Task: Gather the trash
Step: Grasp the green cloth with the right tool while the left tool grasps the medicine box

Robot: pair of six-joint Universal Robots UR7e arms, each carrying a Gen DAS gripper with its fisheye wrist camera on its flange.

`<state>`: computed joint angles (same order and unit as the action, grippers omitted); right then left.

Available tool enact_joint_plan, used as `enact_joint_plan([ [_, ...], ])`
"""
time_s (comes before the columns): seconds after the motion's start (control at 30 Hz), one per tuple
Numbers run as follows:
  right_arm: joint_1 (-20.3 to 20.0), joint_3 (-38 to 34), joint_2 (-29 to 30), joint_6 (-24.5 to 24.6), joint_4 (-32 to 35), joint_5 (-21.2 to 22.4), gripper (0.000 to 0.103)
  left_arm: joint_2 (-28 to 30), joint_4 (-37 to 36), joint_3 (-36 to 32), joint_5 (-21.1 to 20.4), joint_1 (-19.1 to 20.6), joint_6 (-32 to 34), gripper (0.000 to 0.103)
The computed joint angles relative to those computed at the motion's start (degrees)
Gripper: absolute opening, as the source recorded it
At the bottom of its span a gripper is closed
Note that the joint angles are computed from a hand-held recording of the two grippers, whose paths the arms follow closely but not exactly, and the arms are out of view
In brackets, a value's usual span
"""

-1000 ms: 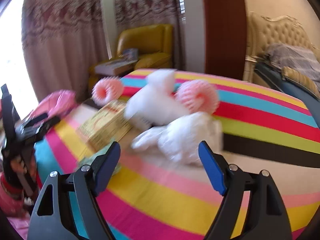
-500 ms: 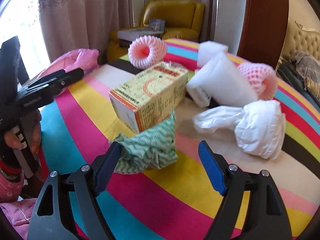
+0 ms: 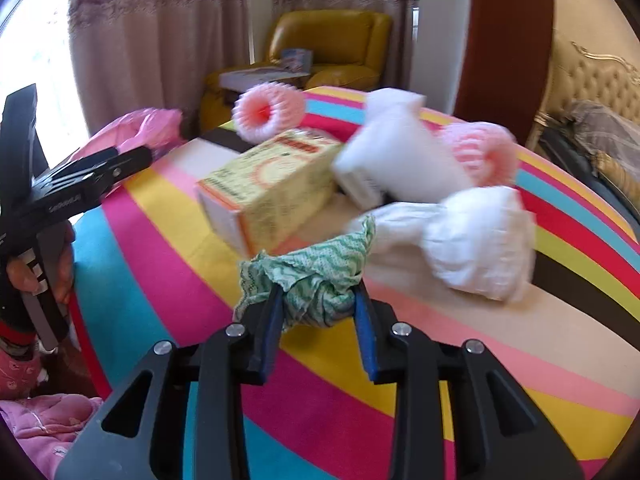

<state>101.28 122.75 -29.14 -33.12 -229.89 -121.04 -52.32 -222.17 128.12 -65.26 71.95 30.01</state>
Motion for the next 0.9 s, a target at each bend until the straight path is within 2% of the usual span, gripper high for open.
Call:
enact_joint_plan([
  [0.2,-2.1,2.5,-2.0,1.2,-4.9,-0.4,0.032,0.6,-0.4,-0.2,1.3,-0.6,0.9,0.094],
  [0.37,-2.6,2.3,-1.2,-2.8,-12.9,-4.0,0.032,1.6,-1.4,-0.3,3.0,-1.3,2.3,0.094],
  [0.57,-4.0,3.4,-2.0,-1.9,-17.9,-3.7,0.032,2.7,-3.5,-0.2,4.6,-2.2,4.2,0.094],
  [0.67,-4.4,3.8,-2.2,-1.6,-19.3,-3.2,0.032,2.1,-0.4,0.0,6.0,-3.1,4.0,0.094],
  [0.73,-4.6,4.1,-2.4,-1.3,-19.7,-2.8,0.032,0.9,3.7,0.8,4.7,-3.7,2.5,0.094],
  [0.9,-4.4,3.9,-1.8,-0.4,-20.8,-3.1,0.032,1.1,8.2,2.4,0.9,-6.6,-1.5,0.094],
])
